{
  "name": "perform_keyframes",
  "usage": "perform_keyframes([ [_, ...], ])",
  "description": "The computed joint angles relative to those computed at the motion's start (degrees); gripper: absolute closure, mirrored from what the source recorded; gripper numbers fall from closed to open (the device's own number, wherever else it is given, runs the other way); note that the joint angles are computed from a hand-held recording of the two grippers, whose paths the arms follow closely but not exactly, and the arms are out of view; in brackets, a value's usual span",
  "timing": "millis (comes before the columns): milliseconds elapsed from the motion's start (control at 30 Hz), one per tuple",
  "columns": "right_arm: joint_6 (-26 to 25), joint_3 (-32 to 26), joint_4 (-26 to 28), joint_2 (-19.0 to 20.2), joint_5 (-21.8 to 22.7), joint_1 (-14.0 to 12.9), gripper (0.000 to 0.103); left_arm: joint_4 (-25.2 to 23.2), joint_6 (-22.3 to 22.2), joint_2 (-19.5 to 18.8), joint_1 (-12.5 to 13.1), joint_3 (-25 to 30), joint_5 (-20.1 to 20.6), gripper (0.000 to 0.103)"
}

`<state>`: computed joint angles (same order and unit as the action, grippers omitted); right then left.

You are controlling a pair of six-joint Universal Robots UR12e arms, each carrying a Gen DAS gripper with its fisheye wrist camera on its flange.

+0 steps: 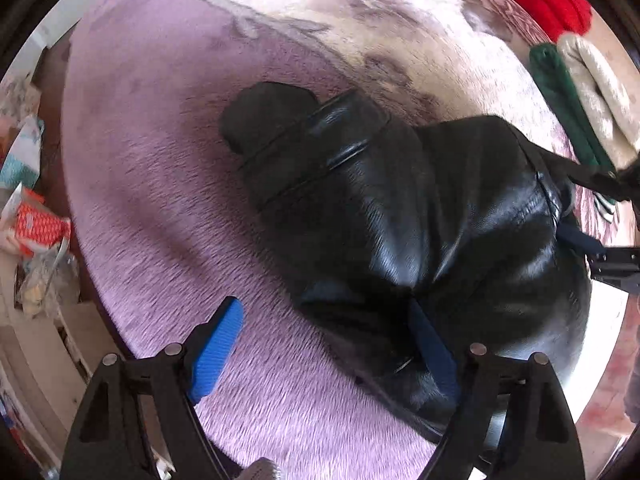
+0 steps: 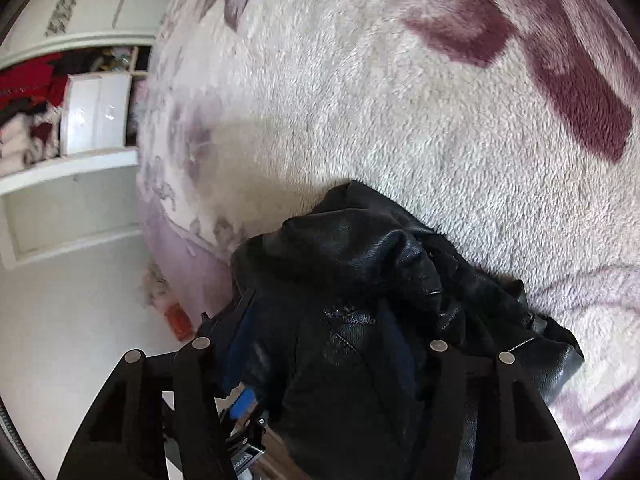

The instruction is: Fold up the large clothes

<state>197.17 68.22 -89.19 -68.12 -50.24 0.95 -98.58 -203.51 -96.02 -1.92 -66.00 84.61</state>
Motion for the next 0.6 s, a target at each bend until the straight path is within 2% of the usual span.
perform_keyframes([
  [67, -3.00, -1.88, 2.75, -0.05, 0.45, 0.16, 0.034, 0.02, -2.31, 1.63, 1.11, -0.83, -2.04, 0.019],
  [100, -2.27, -2.03, 1.30, -0.24, 1.58, 0.07, 0.034, 0.58, -4.10, 2.73, 1.93, -1.65, -3.51, 0.019],
  [167, -0.82, 3.18, -4.09, -4.14, 3.42, -1.26, 0.033, 2.00, -6.53, 4.46, 3.53, -3.57, -6.84, 0.019],
  [233, 1.76, 8.59, -10.12, -8.26, 2.04, -2.48, 0.016, 3.49, -7.97, 5.83, 5.22, -6.28, -11.46, 0.019],
  [267, 3.27, 12.14, -13.52, -10.67, 1.53, -3.20, 0.015, 4.38, -8.81, 6.04, 6.08, -7.62, -14.17, 0.019],
  [367, 5.68, 19.03, -15.42, -14.51, 1.94, -4.87, 0.015, 10.25, -10.74, 6.15, 7.01, -10.95, -18.82, 0.021],
  [400, 5.99, 21.28, -14.59, -15.68, 3.36, -5.88, 0.015, 12.00, -10.29, 5.89, 7.05, -11.55, -19.67, 0.021],
  [500, 9.62, 29.44, -17.94, -16.88, 11.13, -7.27, 0.015, 15.46, -10.54, 5.11, 7.27, -12.82, -22.24, 0.021],
  [567, 15.41, 35.51, -26.77, -16.92, 19.41, -8.04, 0.011, 17.03, -11.28, 4.75, 7.38, -13.16, -22.95, 0.021],
  [600, 19.10, 37.18, -32.45, -16.33, 21.72, -7.96, 0.004, 17.64, -11.71, 4.73, 7.53, -13.28, -23.33, 0.021],
])
